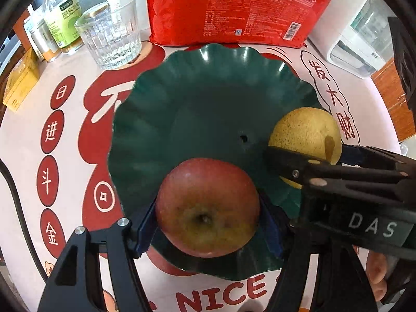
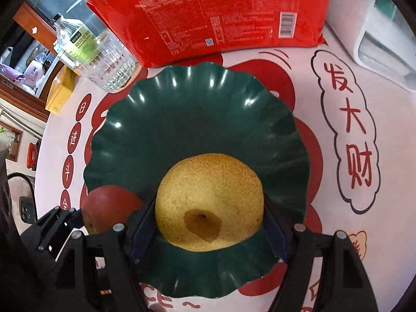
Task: Organize fruits
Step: 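Carry the apple and pear onto the green plate and open both grippers, then withdraw both open grippers from the plate back toward the fruit pile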
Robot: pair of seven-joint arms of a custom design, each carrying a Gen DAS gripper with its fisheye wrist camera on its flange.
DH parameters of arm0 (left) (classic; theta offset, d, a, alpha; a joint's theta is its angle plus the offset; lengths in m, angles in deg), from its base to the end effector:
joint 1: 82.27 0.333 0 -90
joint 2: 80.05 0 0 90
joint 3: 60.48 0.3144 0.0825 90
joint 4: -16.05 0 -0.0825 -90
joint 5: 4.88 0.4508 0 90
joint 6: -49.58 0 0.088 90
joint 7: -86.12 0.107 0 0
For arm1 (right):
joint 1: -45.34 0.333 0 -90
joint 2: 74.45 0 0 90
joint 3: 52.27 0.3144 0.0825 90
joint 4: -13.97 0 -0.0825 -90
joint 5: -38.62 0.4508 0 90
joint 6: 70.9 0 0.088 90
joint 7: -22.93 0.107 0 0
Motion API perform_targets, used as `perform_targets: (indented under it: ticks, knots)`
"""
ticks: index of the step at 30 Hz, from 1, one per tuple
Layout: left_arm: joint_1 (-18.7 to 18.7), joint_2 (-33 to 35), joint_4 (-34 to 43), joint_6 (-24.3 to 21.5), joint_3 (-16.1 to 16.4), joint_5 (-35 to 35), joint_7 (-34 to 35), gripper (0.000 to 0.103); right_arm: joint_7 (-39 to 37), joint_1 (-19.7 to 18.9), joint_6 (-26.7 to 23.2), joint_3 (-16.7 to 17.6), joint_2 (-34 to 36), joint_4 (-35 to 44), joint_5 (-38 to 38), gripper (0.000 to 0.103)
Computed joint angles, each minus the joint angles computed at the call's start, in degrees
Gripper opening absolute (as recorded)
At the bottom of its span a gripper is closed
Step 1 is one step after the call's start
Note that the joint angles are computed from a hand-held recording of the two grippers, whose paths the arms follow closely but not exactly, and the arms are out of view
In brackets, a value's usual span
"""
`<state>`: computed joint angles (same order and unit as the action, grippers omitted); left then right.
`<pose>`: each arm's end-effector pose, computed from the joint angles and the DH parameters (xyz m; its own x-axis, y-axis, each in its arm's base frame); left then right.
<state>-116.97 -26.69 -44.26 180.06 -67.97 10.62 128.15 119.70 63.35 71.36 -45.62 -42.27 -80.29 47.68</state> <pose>0.6695 -0.5451 0.2760 0.0060 -0.9930 0.1182 -0.9533 -0.0414 -0.2992 0.6977 0.3086 0.2772 0.1949 -0.9565 -0.2169 -0.9614 -0.1425 -0.2355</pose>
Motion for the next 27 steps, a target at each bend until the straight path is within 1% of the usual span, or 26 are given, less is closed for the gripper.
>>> perform_targets:
  ticks: [1,2,3,5,10,14,16,21,24,27]
  knots:
    - [-0.22,-0.44,-0.57,0.57,0.27,0.4,-0.3,0.081,-0.11,-0.03,0.11,-0.01,0.0,-0.03,0.0,0.076]
    - [-0.17,-1.01,-1.29,1.05,0.27,0.49,-0.45,0.093,-0.21,-0.08,0.34,0.02,-0.07,-0.19,0.06,0.076]
    - [-0.11,-1.62,-2.09,1.76,0.3,0.57,-0.82,0.098,-0.64,-0.34,0.82,0.25,-0.32,-0.67,0.45,0.076]
    - [0.07,-2.75,-3.46,2.66,0.14,0.48,-1.56,0.098,-0.91,-0.51,0.66,0.46,-0.4,-0.67,0.91,0.077]
    - [-0.29,-4.62,-5.19,1.94,0.21,1.25,-2.32,0.098,-2.57,-1.84,1.47,1.57,-2.71,-2.96,4.09,0.081]
    - [-0.47,-8.37,-9.63,2.85,-0.11,2.27,-3.44,0.098,-3.7,-2.16,2.56,1.73,-5.61,-5.68,5.61,0.082]
    - [-0.33,-10.6,-12.46,4.04,-0.48,2.65,-4.0,0.098,-5.46,-2.98,3.37,2.52,-7.75,-7.75,7.74,0.082]
    - [-1.08,-16.47,-19.07,5.64,-0.97,4.9,-6.27,0.098,-7.82,-3.07,5.74,2.76,-13.04,-12.77,11.01,0.082]
    - [-1.62,-19.47,-22.23,5.63,-1.42,6.48,-8.04,0.098,-8.89,-2.47,7.3,2.55,-16.6,-16.35,11.73,0.082]
    - [-3.19,-22.98,-25.5,3.81,-1.15,10.18,-11.3,0.098,-10.21,-1.8,9.2,2.52,-20.48,-20.52,13.01,0.082]
